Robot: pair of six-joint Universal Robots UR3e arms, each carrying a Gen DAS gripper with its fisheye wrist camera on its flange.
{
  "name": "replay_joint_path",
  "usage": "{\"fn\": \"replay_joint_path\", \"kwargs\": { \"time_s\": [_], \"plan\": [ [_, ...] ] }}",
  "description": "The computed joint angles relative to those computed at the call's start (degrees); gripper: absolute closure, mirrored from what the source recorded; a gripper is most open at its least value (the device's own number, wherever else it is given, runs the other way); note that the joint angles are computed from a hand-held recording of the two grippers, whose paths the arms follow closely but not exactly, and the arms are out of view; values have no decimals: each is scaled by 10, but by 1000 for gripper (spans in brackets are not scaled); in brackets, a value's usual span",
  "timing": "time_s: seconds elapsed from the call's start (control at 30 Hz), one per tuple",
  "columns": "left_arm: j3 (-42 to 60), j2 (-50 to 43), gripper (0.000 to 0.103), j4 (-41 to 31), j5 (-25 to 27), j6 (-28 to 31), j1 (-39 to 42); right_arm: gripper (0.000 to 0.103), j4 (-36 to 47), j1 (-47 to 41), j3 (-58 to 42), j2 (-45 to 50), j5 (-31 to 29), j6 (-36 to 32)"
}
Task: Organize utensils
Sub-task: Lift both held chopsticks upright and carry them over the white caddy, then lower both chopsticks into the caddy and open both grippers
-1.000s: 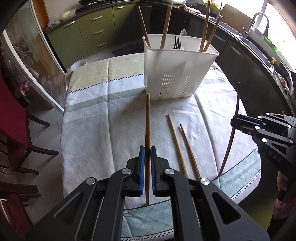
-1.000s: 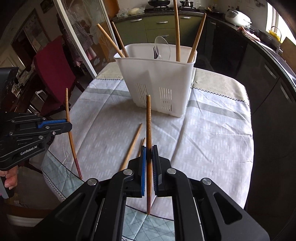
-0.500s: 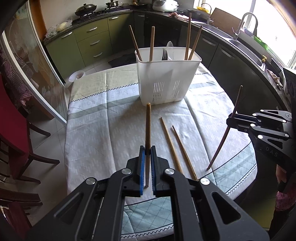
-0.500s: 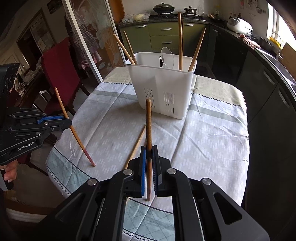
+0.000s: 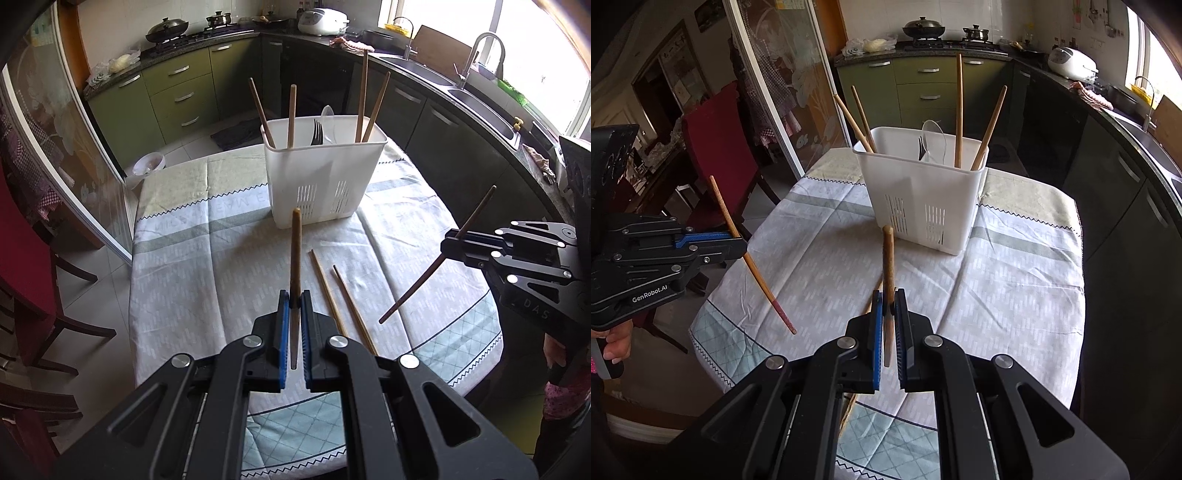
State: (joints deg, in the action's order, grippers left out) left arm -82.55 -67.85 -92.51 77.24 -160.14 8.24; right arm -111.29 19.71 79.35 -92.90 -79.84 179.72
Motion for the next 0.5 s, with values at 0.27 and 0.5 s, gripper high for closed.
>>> {"fn": "replay_joint_path", "kwargs": {
  "time_s": [0.27, 0.5],
  "plan": [
    [176, -81, 97, -46, -26, -26, -26, 96, 50, -14, -126, 24, 7, -3],
    [455, -237, 97, -76, -24, -88, -72, 96, 129, -44, -371, 113, 22, 8]
  ]
}}
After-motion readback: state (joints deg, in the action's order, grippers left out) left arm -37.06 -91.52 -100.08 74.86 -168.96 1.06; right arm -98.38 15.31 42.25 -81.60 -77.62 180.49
